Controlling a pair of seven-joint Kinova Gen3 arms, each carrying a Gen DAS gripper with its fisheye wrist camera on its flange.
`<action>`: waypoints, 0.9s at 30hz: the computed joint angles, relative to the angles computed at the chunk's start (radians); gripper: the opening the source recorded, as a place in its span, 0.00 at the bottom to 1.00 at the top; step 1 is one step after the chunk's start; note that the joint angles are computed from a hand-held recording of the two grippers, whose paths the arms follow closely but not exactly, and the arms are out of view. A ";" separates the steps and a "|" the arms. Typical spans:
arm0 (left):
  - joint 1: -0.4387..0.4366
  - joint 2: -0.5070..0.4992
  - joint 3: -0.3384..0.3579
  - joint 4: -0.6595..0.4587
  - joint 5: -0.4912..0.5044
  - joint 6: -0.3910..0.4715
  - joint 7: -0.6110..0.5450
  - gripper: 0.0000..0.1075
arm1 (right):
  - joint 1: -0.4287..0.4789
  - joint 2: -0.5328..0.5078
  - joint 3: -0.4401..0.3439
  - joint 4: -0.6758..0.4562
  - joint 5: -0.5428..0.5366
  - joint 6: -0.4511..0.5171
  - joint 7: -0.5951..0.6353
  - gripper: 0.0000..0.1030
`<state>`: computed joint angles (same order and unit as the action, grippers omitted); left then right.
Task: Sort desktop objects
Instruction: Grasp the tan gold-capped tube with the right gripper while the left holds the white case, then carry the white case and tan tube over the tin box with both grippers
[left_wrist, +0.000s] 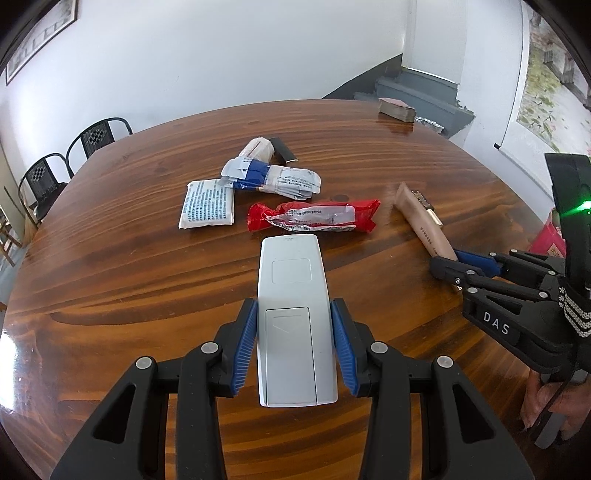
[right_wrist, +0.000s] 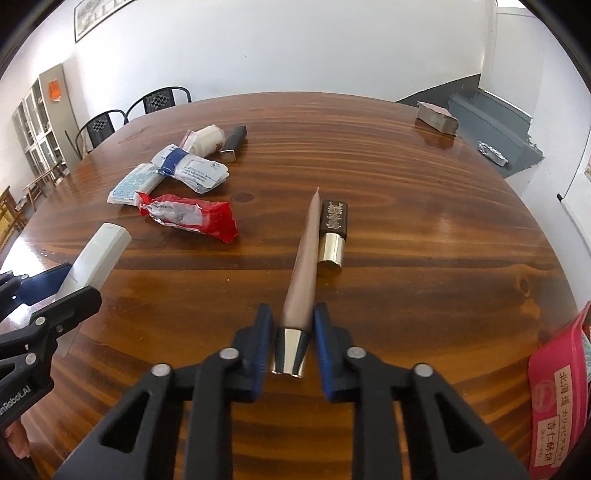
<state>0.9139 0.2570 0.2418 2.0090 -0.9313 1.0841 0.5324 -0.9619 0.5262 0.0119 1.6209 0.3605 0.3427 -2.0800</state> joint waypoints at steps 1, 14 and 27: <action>-0.001 -0.001 0.000 0.001 -0.001 -0.004 0.001 0.40 | 0.020 -0.005 -0.019 0.008 -0.012 -0.009 0.011 0.20; 0.012 0.003 0.004 -0.012 -0.010 0.010 0.006 0.40 | 0.329 -0.101 -0.324 0.181 -0.310 -0.241 0.295 0.19; 0.041 0.016 0.010 -0.051 -0.026 0.035 -0.002 0.40 | 0.419 -0.233 -0.365 0.347 -0.394 -0.407 0.298 0.19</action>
<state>0.9546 0.2729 0.2513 1.9579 -0.9576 1.1195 0.5300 -0.5433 0.2930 -0.3532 1.9675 -0.0336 -0.0641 -1.7824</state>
